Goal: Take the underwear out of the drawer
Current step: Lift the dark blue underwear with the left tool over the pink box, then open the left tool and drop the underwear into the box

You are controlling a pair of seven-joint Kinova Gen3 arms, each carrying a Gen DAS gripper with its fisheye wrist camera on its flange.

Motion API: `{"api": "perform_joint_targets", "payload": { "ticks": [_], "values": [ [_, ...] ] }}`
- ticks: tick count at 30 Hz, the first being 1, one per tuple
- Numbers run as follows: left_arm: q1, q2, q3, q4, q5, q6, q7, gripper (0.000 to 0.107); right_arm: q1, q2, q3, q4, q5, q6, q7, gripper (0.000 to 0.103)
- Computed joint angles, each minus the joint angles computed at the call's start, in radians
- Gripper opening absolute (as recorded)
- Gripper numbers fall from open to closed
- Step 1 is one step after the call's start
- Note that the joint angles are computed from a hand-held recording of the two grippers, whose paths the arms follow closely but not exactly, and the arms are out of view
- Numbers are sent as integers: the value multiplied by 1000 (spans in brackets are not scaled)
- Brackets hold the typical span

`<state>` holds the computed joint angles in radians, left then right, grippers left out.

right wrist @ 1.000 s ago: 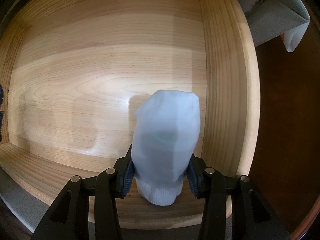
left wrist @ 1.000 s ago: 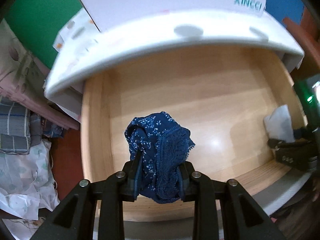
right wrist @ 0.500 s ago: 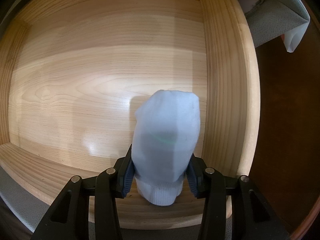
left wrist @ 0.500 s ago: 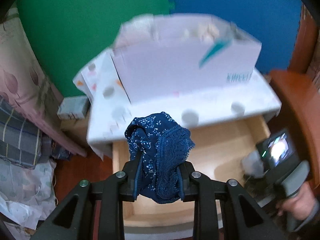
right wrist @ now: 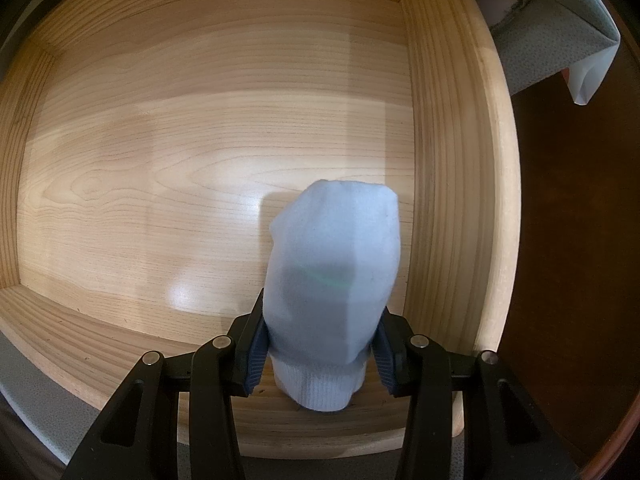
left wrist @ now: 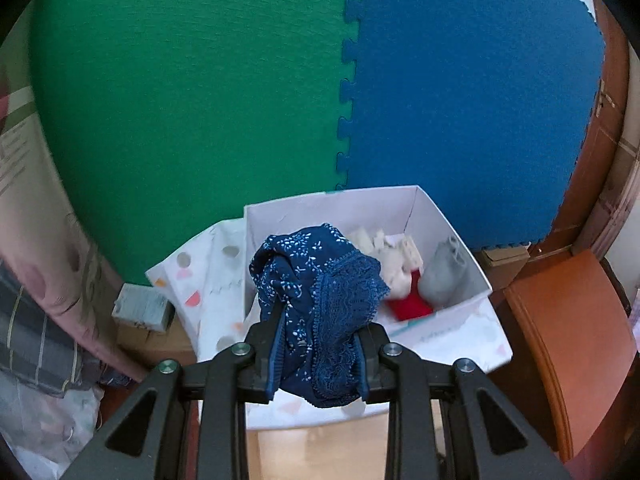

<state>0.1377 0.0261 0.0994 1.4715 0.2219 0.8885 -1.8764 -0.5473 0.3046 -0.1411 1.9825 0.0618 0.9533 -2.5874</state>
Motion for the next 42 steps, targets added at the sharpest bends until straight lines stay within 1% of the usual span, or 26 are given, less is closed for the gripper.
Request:
{"api": "perform_joint_targets", "payload": {
  "ticks": [1,3,7,12,13,16,21,24,26,28,30,31,32,35,40,42],
  "values": [
    [-3,19,12,-17,-8,0,13,28,0,0,0,0,0,-1,0,42],
    [19,66,15,-58,-29,4,38,28,-1,2,0,0,2,-4,-1,42],
    [74,147,29,-108,-114,-16,107,28,1,5,1,-3,2,-2,1,42],
    [127,223,35,-120,-180,-20,172,28,-4,6,1,-6,1,0,-6,43],
    [152,236,26,-114,-209,-30,193,28,-4,6,1,-6,1,0,-6,43],
    [186,259,22,-110,-263,-41,220,28,-3,6,1,-6,1,0,-5,43],
    [204,297,22,-121,-286,-23,229,28,-3,5,0,-4,1,-1,-6,43],
    [238,310,2,-116,-334,-22,273,28,-2,6,0,-6,2,0,-4,43],
    [228,312,13,-105,-325,-24,267,30,-2,5,0,-5,2,0,-4,43],
    [239,303,8,-81,-345,-50,277,31,-3,4,0,-3,2,-1,-4,43],
    [262,293,-6,-59,-382,-79,303,35,-3,3,0,-2,2,-1,-5,43],
    [261,293,0,-60,-388,-78,305,35,-3,4,0,-3,2,-1,-5,43],
    [255,293,6,-61,-382,-74,297,38,-3,4,0,-4,2,0,-5,43],
    [256,287,11,-62,-386,-73,295,41,-2,4,0,-4,2,-1,-3,43],
    [261,254,11,-48,-403,-80,303,41,-3,2,0,-1,2,-2,-4,43],
    [247,239,19,-44,-386,-78,289,41,-3,2,-1,-1,2,-2,-3,42]
  ]
}}
